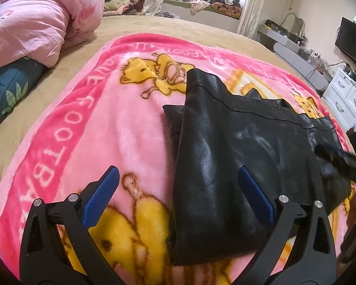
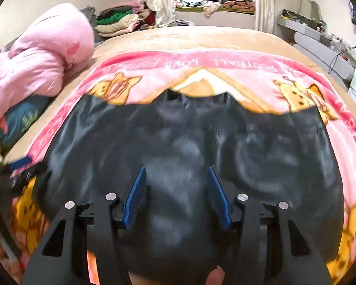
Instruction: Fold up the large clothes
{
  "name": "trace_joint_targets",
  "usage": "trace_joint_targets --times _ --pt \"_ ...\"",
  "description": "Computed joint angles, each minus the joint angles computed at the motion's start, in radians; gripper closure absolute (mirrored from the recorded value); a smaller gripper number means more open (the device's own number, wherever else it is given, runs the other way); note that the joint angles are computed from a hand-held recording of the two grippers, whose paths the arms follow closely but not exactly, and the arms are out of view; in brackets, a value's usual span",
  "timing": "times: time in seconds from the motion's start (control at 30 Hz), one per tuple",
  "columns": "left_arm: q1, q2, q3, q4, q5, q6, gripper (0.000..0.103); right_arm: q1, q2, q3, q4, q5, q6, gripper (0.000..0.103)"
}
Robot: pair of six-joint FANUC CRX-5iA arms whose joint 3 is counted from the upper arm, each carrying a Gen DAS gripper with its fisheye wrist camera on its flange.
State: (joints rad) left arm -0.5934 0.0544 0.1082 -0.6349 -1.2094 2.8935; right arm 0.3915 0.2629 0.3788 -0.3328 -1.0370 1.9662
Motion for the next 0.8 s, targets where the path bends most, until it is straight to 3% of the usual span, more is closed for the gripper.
trace_joint_targets --times 0.17,0.27,0.37,0.53,0.7,0.8 --pt "0.013 -0.002 -0.003 0.003 0.003 -0.009 0.009 0.053 0.132 0.137 0.115 -0.03 -0.12 0.054" --pt "0.027 -0.003 -0.009 0.01 0.015 -0.019 0.009 0.078 0.215 0.221 0.179 -0.1 -0.158 0.054" --pt "0.054 -0.004 -0.025 0.026 0.061 -0.03 0.009 0.087 0.251 0.23 0.211 -0.112 -0.174 0.054" --pt "0.136 0.008 -0.052 0.118 0.16 -0.096 0.009 0.075 0.234 0.215 0.178 -0.096 -0.16 0.055" --pt "0.208 -0.017 -0.121 0.209 0.287 -0.121 0.009 0.014 0.052 0.048 0.025 -0.033 0.004 0.058" --pt "0.233 -0.033 -0.144 0.24 0.311 -0.142 0.009 -0.011 -0.028 -0.048 -0.023 -0.044 0.066 0.064"
